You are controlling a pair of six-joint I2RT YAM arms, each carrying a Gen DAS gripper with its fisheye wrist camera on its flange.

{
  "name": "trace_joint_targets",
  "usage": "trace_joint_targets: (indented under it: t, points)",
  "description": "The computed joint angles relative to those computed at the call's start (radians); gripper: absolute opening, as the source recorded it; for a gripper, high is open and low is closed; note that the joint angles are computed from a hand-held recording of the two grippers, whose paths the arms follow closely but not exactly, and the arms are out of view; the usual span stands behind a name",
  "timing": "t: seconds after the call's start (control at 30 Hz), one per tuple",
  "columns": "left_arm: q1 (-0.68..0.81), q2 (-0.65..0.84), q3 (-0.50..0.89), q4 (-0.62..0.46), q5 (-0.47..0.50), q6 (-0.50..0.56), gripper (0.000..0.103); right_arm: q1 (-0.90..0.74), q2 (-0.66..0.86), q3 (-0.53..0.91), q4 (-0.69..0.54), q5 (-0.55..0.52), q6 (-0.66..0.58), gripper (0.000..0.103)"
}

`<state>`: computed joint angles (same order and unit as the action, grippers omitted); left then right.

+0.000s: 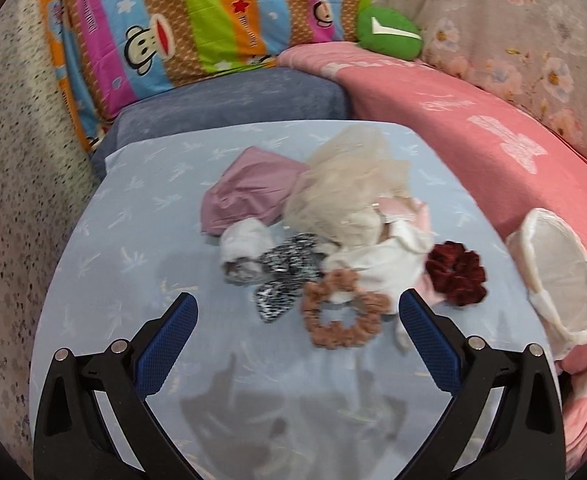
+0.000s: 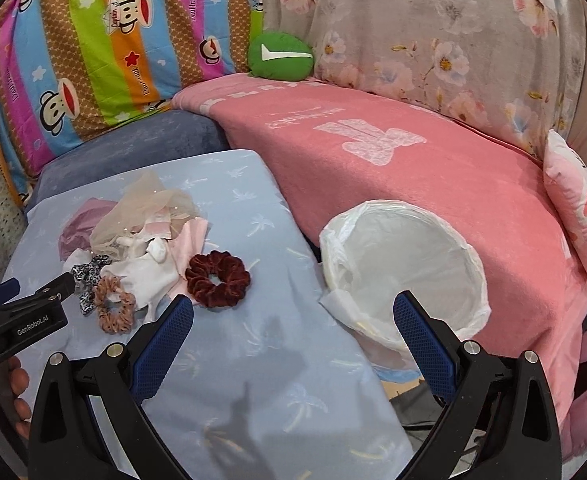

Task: Collect trash
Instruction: 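Grasp the brown polka-dot scrunchie with the left tool while the right tool grasps the dark red scrunchie, then carry both scrunchies over the white bin and open both tools to drop them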

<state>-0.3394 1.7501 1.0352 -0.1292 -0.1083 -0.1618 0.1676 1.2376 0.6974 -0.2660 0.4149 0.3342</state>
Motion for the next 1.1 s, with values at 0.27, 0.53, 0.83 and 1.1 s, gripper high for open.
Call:
trace_joint_targets:
  t: [0.27, 0.53, 0.83, 1.1]
  points:
    - [0.07, 0.084, 0.01, 0.003, 0.067, 0.016, 0.096, 0.067, 0.229, 0.059, 0.136, -0.031, 0.027, 0.097]
    - [0.063, 0.165, 0.067, 0.018, 0.172, -0.012, 0.092, 0.011, 0.405, 0.146, 0.199, -0.086, 0.029, 0.091]
    - [0.072, 0.289, 0.157, -0.017, 0.206, -0.008, 0.061, -0.082, 0.591, 0.251, 0.221, -0.146, 0.065, 0.065]
    - [0.078, 0.272, 0.125, -0.01, 0.21, 0.006, 0.02, -0.107, 0.705, 0.285, 0.252, -0.275, 0.089, 0.022]
